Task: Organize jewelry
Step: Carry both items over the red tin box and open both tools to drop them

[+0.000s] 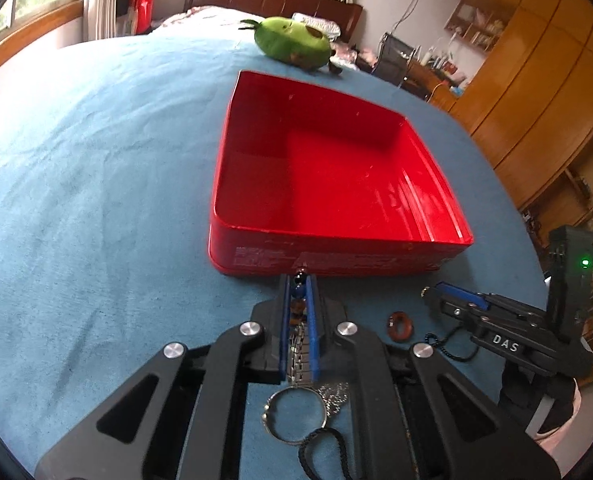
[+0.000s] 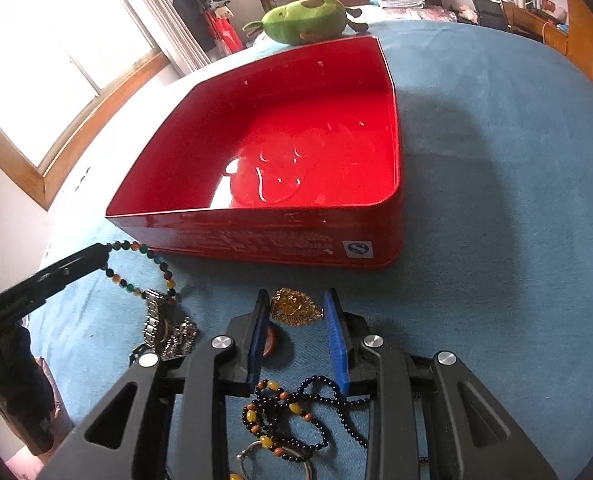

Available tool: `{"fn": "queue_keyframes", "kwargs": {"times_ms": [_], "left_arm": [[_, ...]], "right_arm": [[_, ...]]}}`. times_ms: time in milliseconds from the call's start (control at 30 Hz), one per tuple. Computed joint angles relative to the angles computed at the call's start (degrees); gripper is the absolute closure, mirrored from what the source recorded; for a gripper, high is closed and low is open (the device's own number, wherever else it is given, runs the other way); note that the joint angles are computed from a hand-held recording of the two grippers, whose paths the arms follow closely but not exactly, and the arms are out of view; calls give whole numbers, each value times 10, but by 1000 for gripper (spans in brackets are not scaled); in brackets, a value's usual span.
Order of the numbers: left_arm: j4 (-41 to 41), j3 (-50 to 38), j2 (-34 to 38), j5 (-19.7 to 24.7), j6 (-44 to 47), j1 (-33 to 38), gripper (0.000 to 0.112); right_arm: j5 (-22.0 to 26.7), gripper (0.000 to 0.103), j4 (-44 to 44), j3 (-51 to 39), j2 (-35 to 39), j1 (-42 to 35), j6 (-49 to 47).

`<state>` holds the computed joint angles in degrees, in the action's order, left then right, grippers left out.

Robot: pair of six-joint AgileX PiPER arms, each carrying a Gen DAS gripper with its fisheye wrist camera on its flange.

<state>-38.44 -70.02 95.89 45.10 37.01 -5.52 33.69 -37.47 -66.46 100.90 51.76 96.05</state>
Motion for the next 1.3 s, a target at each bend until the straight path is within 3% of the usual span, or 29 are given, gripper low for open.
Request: {"fn": "queue_keyframes", "kwargs": {"times_ms": [267, 467, 633, 767, 867, 1033, 1300], "left_arm": [[-79, 44, -58, 35, 92, 49, 106], [-58, 38, -49, 43, 78, 50, 107], [-49, 29, -66, 53, 76, 51, 106], [-33, -18, -67, 74, 52, 41, 106], [-19, -81, -43, 83, 19, 24, 106], [10, -157, 19, 49, -39, -9, 106], [62, -273, 158, 58, -115, -30, 106]], "right_arm": [[1, 75, 29, -8, 5, -7, -24], [-1, 75, 50, -20, 15, -17, -48], [29, 75, 22, -28, -22, 2, -39], [97, 75, 10, -78, -36, 7, -65], [125, 75, 11, -119, -34, -9, -99], [108, 75, 43, -167, 1, -57, -149], [101, 75, 123, -236, 89, -116, -246]]}}
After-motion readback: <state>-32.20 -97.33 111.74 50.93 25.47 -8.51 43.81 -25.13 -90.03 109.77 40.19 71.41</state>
